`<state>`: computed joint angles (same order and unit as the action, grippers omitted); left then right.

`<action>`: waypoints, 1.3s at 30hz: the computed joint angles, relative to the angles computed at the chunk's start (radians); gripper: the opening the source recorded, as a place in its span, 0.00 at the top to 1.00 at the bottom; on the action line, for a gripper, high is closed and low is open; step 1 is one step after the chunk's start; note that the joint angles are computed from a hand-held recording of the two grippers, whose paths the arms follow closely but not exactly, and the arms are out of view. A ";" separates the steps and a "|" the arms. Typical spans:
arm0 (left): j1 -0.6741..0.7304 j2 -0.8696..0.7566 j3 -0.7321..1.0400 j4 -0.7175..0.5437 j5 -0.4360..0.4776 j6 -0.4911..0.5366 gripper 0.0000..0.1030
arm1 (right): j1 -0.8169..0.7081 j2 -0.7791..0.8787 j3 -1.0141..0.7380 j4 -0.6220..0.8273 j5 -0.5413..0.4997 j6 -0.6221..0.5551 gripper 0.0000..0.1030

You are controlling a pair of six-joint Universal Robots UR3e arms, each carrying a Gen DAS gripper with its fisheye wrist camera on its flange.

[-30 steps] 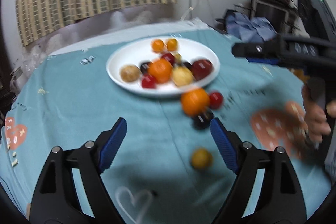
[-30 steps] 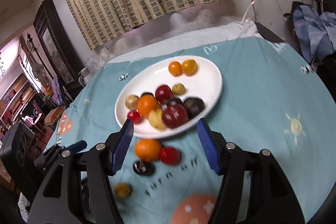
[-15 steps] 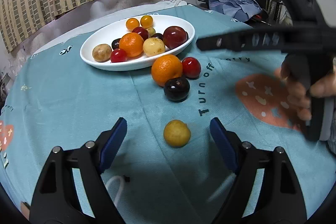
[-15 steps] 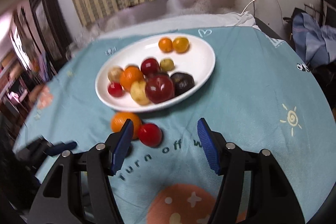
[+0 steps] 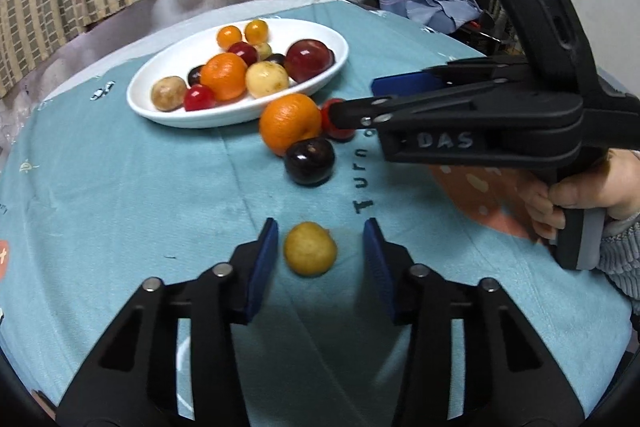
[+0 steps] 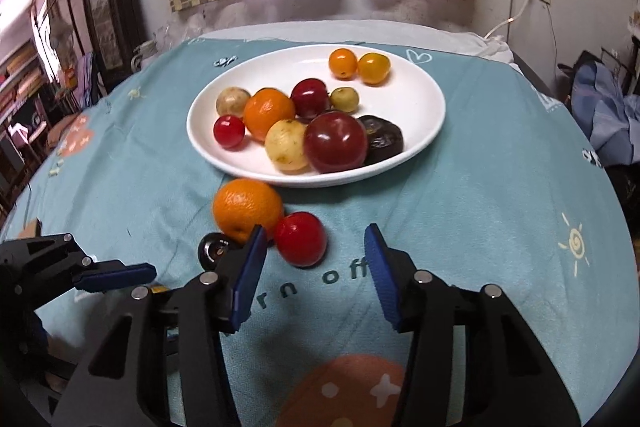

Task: Organize fruits
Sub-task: 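Grasp a small yellow round fruit with the left tool while the right tool grasps a red plum, then lower the yellow fruit and red plum onto the white plate and open both tools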

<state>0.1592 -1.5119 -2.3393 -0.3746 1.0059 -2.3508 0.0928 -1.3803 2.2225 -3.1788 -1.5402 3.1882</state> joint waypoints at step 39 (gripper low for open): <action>0.056 -0.054 0.143 -0.002 -0.057 -0.144 0.73 | -0.144 -0.182 0.092 -0.018 0.192 0.050 0.73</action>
